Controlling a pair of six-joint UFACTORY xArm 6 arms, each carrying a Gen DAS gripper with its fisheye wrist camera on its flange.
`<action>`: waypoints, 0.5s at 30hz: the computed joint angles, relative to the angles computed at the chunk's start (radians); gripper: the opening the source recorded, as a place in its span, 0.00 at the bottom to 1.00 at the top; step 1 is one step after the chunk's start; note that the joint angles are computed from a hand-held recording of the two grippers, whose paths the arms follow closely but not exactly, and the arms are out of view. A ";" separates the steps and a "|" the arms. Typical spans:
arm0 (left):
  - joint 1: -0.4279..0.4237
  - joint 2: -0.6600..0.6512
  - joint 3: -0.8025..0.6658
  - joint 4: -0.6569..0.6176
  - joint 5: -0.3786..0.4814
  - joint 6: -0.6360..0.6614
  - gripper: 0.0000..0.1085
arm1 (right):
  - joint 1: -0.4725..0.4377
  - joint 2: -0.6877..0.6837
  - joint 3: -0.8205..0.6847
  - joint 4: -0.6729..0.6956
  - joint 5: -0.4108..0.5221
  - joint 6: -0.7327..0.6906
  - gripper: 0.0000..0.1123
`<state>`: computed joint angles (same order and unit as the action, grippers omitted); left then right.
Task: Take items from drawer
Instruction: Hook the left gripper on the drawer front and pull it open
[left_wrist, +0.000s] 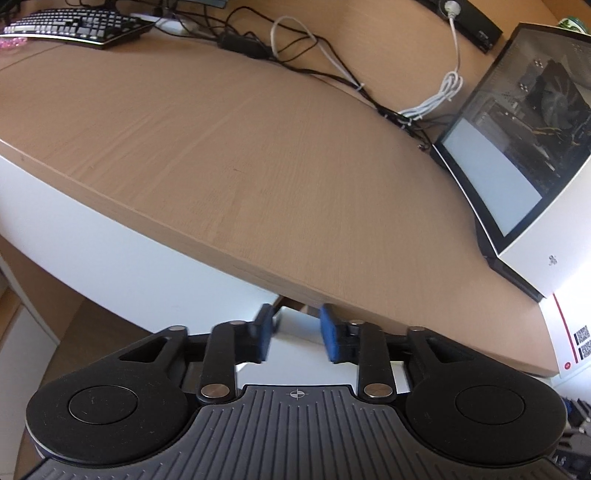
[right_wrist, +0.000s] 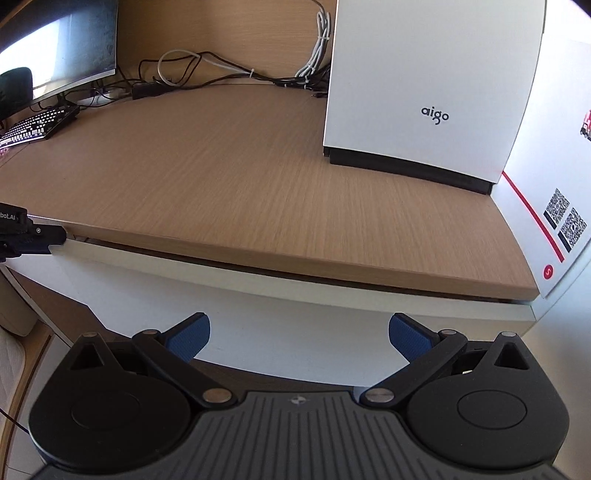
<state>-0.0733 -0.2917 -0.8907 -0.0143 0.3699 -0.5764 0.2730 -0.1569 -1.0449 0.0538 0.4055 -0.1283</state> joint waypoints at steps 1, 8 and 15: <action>-0.003 0.003 0.001 0.002 -0.001 0.003 0.37 | 0.001 0.006 -0.004 -0.003 -0.011 0.011 0.92; -0.004 0.015 -0.012 0.012 0.017 -0.019 0.43 | 0.000 0.108 -0.090 -0.211 -0.070 0.348 0.92; 0.001 0.020 -0.038 -0.059 0.072 0.070 0.44 | 0.003 0.147 -0.118 -0.260 -0.039 0.404 0.92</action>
<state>-0.0720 -0.2721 -0.9286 -0.0734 0.4419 -0.5066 0.2764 -0.0097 -1.1630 -0.2061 0.3665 0.2755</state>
